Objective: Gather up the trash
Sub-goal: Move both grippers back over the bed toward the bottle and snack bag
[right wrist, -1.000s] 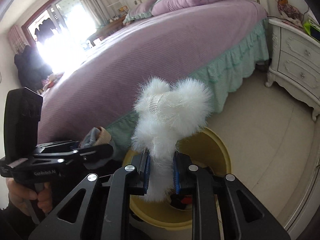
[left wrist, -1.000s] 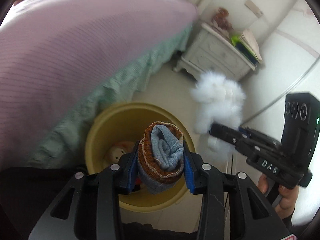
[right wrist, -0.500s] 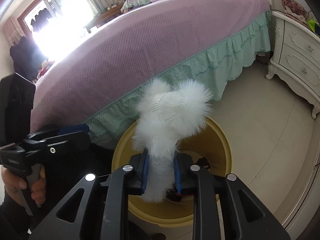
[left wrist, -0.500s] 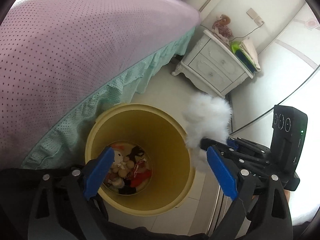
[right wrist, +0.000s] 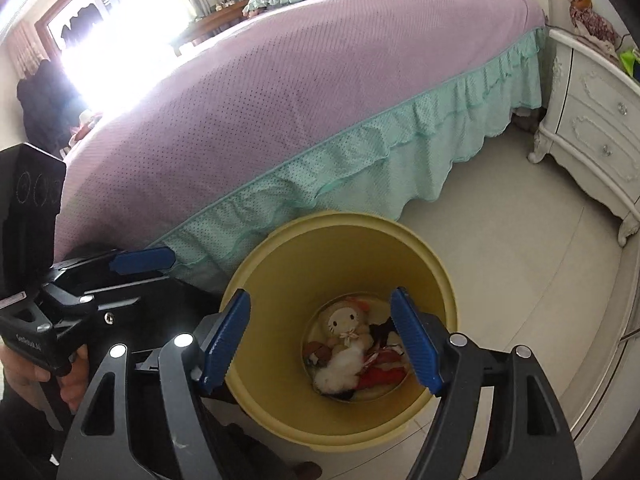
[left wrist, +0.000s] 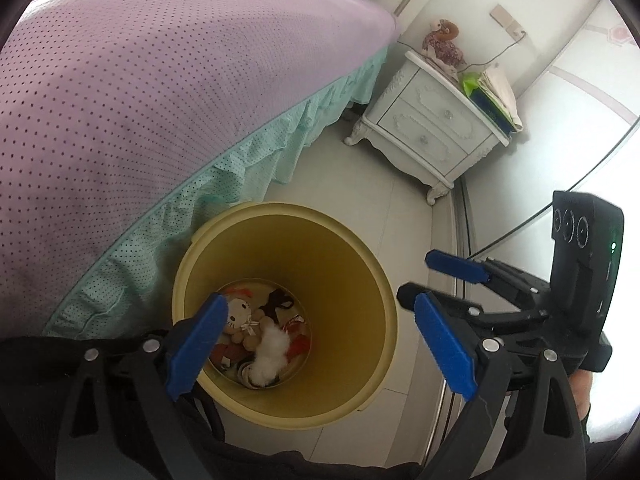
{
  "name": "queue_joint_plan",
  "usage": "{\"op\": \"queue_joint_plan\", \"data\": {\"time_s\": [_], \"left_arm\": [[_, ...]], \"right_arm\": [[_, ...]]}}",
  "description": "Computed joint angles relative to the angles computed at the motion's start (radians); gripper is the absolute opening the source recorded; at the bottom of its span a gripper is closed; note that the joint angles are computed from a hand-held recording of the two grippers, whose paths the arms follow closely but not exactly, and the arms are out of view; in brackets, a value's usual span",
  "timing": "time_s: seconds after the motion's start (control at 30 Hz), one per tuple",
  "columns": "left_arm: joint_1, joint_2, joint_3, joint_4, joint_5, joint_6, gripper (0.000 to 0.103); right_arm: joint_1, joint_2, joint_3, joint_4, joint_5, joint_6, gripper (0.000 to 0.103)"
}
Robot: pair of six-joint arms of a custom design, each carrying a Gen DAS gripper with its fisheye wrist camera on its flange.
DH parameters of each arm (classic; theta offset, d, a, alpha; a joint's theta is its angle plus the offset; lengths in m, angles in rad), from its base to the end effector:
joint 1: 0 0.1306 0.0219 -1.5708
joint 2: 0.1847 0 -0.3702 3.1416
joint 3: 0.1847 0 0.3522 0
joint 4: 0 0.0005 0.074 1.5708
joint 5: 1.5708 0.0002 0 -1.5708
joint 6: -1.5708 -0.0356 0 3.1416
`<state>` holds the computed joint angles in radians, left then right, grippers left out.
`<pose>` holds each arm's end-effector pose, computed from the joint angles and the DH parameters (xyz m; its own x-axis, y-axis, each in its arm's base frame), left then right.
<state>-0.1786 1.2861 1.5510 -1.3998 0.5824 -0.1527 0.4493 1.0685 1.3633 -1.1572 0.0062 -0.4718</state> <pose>0.3590 -0.0852 0.4970 -0.8244 0.2779 -0.4931 0.5082 0.7470 -0.4286 0.2836 0.1359 0.5013 -0.8051 0.1164 -0.5817 -0.0727 0.9538 0.2915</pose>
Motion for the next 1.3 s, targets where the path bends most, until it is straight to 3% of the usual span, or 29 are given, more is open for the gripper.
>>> {"op": "queue_joint_plan", "data": {"time_s": [0.23,0.43,0.63,0.73,0.97,1.17,1.3], "left_arm": [[0.010,-0.010,-0.008,0.011,0.026,-0.004,0.094],[0.048,-0.057,0.000,0.035,0.034,-0.019,0.094],[0.205,-0.100,0.089,0.062,0.061,-0.027,0.096],[0.268,-0.096,0.143,0.071,0.015,-0.026,0.098],[0.427,-0.053,0.253,0.103,-0.089,0.013,0.099],[0.533,0.016,0.368,0.117,-0.154,0.066,0.099],[0.579,0.067,0.444,0.115,-0.199,0.067,0.099]], "right_arm": [[0.018,0.008,0.017,-0.004,0.013,0.004,0.070],[0.061,0.010,0.059,0.056,0.063,0.053,0.071],[0.098,0.083,0.151,0.154,0.033,0.126,0.074],[0.124,0.141,0.216,0.196,0.008,0.154,0.074],[0.180,0.276,0.386,0.281,-0.064,0.229,0.088],[0.248,0.392,0.534,0.393,-0.068,0.331,0.094],[0.265,0.536,0.746,0.349,-0.108,0.340,0.094]]}}
